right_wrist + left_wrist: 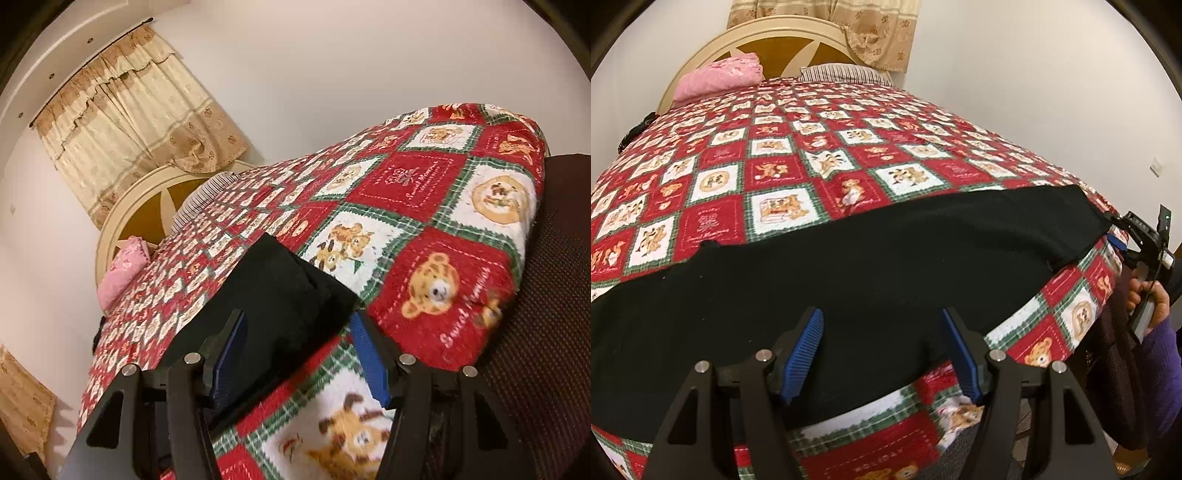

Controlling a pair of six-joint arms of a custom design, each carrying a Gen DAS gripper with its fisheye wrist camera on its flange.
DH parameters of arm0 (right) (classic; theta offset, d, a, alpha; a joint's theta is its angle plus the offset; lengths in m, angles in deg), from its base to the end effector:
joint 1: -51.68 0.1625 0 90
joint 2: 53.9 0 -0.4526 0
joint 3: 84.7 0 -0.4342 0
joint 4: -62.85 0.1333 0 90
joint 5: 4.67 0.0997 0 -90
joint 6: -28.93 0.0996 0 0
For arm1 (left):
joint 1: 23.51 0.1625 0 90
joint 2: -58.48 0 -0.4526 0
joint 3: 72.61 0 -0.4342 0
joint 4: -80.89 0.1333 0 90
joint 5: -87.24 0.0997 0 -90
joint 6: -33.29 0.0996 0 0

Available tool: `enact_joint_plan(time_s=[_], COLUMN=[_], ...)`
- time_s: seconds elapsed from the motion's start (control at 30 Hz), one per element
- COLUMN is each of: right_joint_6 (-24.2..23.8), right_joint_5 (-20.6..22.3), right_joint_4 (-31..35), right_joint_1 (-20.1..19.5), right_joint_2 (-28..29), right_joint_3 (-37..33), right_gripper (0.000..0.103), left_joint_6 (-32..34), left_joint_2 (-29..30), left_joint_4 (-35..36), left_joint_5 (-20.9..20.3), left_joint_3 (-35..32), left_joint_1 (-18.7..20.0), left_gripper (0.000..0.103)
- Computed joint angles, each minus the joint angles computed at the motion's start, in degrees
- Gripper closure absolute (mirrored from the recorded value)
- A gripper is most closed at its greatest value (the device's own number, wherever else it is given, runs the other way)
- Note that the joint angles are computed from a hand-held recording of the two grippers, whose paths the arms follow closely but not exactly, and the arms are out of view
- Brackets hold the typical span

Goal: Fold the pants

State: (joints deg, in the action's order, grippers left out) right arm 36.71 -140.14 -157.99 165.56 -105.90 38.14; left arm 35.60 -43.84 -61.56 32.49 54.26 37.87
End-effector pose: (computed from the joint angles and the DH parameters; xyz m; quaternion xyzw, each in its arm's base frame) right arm 0.2721 -0.4608 0.1604 -0.0795 -0.8179 0.5350 0.1962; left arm -0.0359 -0.4641 0.3990 0.1763 0.9109 -0.2906 0.2339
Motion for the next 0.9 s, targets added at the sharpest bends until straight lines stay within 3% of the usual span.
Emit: enact_joint_plan(time_s=[0.07, 0.1, 0.13, 0.2, 0.43, 0.6, 0.8, 0.9], right_joint_6=[-0.61, -1.24, -2.58, -3.0, -9.59, -20.31, -16.37, -16.68], right_joint_5=[-0.7, -1.2, -1.92, -1.5, 1.25, 0.94, 0.46, 4.21], right_joint_4=[1.92, 2.83, 4.23, 8.4, 9.02, 7.04, 11.21, 8.27], right_joint_1=[0.5, 0.66, 0.92, 0.62, 0.4, 1.84, -1.89, -3.86], right_joint_2=[0.5, 0.84, 1.26, 0.89, -1.03, -1.36, -3.33, -4.18], right_joint_3=[-0.97, -1.48, -2.28, -2.85, -3.53, -4.74, -2.05, 0.17], right_gripper=[0.044, 0.05, 0.069, 0.092, 0.095, 0.095, 0.095, 0.095], left_joint_6=[-0.44, -0.63, -0.83, -0.97, 2.01, 3.26, 7.31, 8.18], left_joint_2=[0.58, 0.91, 1.31, 2.25, 4.29, 5.76, 10.93, 14.3], left_joint_4=[-0.63, -0.89, -1.09, -1.06, -3.14, -3.39, -7.6, -10.66], left_joint_5=[-0.18, -0.33, -0.52, -0.54, 0.26, -0.46, -2.78, -3.62], left_joint_3=[-0.12, -0.21, -0.31, -0.65, -0.42, -0.9, -3.28, -3.97], left_joint_1=[-0.09, -0.12, -0.21, -0.53, -2.9, -3.6, -3.1, -2.51], left_gripper=[0.035, 0.035, 0.035, 0.035, 0.032, 0.03, 0.027, 0.027])
